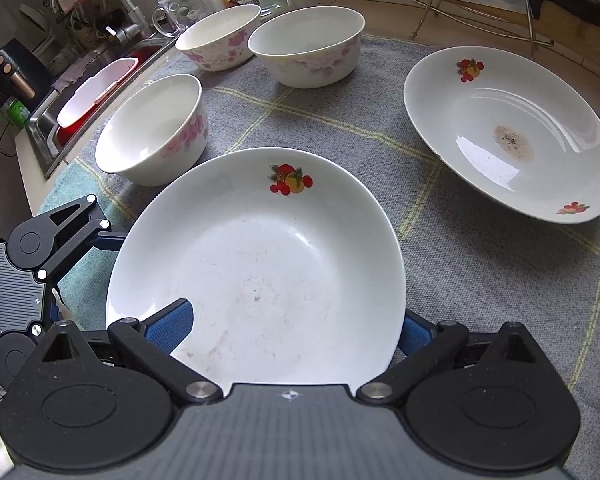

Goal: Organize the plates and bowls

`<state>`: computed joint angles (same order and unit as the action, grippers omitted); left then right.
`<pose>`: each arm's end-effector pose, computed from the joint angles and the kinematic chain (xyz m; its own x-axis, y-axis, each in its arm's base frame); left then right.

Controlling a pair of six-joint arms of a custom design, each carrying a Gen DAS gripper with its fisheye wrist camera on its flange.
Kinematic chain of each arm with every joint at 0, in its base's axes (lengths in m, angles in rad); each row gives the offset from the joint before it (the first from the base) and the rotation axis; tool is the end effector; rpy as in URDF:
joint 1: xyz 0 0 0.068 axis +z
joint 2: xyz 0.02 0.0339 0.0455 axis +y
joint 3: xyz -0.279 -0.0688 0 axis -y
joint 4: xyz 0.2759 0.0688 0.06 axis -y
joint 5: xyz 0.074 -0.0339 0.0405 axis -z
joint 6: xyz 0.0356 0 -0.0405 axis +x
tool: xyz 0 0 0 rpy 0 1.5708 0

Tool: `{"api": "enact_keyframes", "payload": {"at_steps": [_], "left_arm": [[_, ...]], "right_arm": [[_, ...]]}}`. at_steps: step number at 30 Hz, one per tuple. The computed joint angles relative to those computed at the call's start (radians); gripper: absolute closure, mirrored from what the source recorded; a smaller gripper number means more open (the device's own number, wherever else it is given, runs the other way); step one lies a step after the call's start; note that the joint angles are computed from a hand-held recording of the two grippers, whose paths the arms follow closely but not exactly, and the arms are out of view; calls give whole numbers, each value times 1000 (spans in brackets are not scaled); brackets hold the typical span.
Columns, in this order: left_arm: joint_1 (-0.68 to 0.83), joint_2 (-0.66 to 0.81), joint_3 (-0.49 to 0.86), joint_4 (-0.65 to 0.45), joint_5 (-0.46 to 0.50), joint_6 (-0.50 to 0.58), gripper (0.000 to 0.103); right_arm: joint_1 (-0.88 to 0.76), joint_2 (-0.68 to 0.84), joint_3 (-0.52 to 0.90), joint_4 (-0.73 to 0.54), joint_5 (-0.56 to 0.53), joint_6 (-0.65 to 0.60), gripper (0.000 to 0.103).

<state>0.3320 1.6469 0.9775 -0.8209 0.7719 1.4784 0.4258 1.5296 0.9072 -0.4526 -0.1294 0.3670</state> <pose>0.2944 0.0752 0.1684 -0.2667 0.6628 -0.6997 0.9217 0.3877 0.0159 0.2892 0.1362 0.1840 -0.9147 -0.0242 -0.4033 -0.1471 0.9497 0.2766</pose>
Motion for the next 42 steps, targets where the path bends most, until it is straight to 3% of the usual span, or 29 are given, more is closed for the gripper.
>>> {"api": "enact_keyframes", "payload": {"at_steps": [13,42], "left_arm": [[-5,18,29,-36,-7,35,0],[-18,46,82,-96,-20,86,0]], "right_arm": [[-111,62,61,-3,-181,-35,0],[-161,148,170,-109,-286,-46,0]]}}
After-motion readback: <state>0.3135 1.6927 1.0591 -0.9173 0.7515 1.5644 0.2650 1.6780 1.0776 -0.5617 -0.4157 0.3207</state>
